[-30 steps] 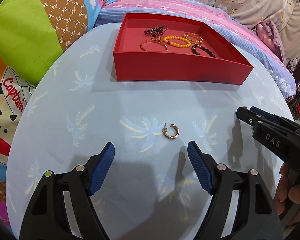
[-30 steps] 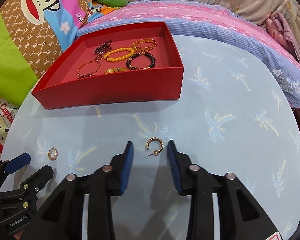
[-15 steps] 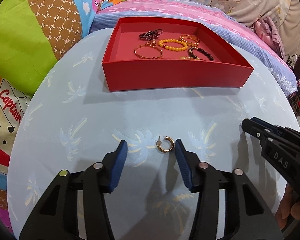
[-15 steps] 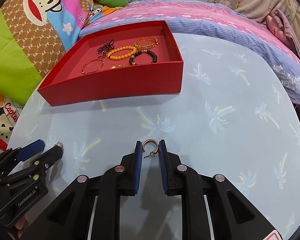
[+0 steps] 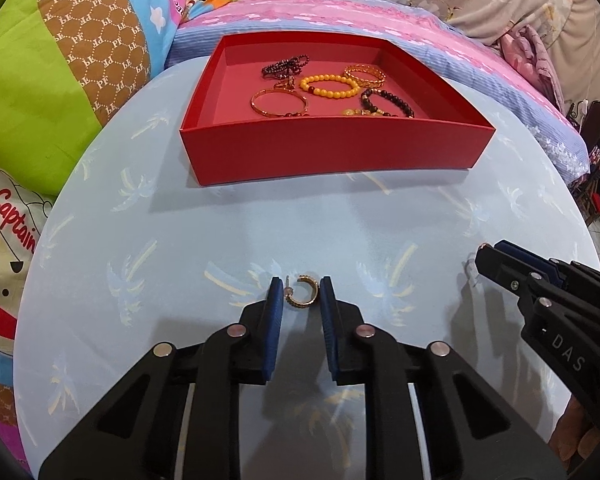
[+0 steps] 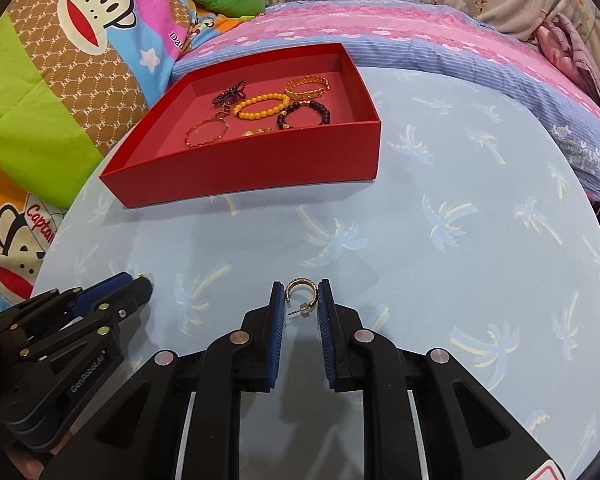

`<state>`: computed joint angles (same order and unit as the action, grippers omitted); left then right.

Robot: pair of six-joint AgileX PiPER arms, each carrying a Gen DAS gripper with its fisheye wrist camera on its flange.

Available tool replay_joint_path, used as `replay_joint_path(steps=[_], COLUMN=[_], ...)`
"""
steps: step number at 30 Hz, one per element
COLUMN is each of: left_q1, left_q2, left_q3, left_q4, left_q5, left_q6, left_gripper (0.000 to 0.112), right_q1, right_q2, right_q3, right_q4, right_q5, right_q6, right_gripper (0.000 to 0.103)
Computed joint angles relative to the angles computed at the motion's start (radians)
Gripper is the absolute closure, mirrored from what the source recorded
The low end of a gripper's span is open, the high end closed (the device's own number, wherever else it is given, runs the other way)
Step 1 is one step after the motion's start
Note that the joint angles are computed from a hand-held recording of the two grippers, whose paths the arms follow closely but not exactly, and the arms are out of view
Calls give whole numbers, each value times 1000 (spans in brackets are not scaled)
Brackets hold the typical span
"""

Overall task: Organize jewelry
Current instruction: 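Close the left tool on one gold hoop while the right tool grasps another, then carry both hoop earrings into the red box and open both tools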

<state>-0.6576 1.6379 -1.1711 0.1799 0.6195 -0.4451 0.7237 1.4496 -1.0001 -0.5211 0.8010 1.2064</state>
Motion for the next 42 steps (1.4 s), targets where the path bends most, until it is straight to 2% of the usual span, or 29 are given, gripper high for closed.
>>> replay_joint_path(steps=[16,26,33,42], left_q1=[-32,-30,-15,25], left_q2=[-63,-65,-5,175], left_q3=[-37,-100,-225,-531], left_q4=[-36,-34,-35,-37], left_q5=[59,85,100,167], left_q6=[28,40,75,137], left_gripper=[94,94,94,94], right_q1=[88,67,5,-136], right_q2=[-47,-41,-3,107], right_q3=[-72,-134,-224,-389], right_q4=[-62,-65,-63,-37], right_q5=[80,91,83,44], right_q6=[39,-9,-94,-238], right_gripper=[87,87,87,87])
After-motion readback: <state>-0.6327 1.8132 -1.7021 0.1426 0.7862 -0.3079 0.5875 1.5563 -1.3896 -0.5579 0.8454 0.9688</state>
